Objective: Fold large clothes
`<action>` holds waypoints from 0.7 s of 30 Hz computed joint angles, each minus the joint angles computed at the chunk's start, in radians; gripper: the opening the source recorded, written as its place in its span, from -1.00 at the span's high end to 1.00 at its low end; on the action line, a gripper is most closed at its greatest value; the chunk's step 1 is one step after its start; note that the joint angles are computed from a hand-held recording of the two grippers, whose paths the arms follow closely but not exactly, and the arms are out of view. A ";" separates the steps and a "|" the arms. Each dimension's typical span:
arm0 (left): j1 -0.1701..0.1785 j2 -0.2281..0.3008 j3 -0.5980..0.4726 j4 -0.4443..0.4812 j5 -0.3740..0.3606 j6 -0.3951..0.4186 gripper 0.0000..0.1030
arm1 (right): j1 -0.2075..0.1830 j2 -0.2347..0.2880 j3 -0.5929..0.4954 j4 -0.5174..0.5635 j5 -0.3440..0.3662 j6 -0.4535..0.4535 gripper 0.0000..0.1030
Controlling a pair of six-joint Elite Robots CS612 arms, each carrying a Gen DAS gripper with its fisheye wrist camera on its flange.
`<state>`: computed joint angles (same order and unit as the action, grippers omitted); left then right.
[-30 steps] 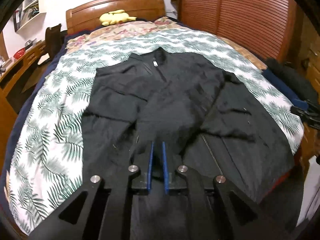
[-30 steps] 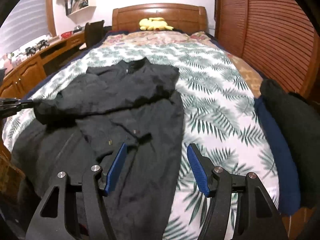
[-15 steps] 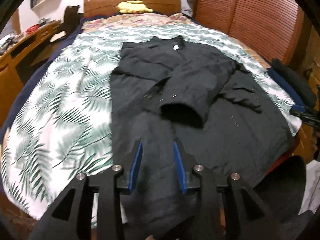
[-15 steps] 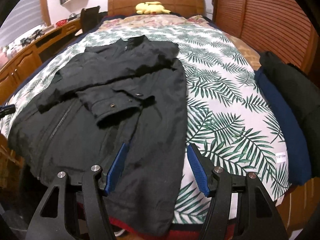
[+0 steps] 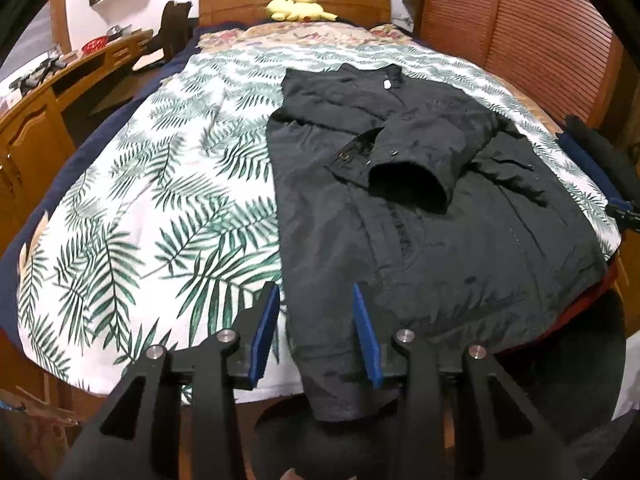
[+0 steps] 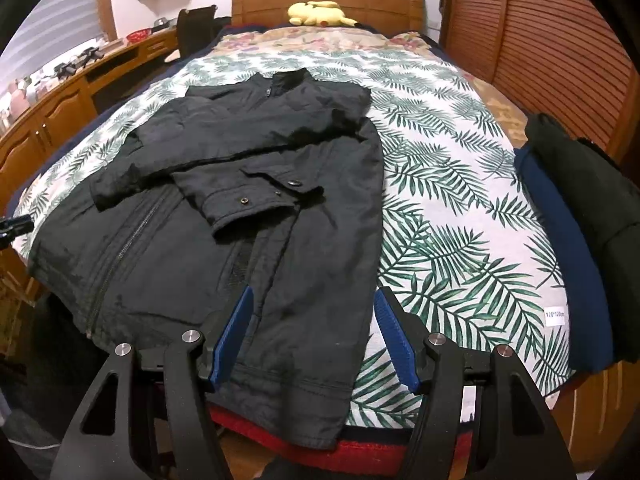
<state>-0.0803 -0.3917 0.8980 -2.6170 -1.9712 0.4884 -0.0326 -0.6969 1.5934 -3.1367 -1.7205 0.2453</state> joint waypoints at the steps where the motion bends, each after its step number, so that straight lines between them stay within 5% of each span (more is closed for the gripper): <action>1: 0.000 0.003 -0.002 0.005 0.013 -0.001 0.29 | -0.001 0.001 0.000 -0.004 0.005 -0.004 -0.26; 11: -0.018 0.017 -0.019 0.069 0.114 -0.033 0.28 | -0.046 0.069 -0.044 0.028 0.103 -0.010 -0.29; 21: -0.036 0.020 -0.027 0.069 0.175 -0.082 0.27 | -0.052 0.091 -0.090 0.121 0.108 -0.170 -0.32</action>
<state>-0.1159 -0.3716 0.8714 -2.5476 -1.7965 0.4062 -0.0849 -0.6054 1.5039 -3.0155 -1.6125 0.0751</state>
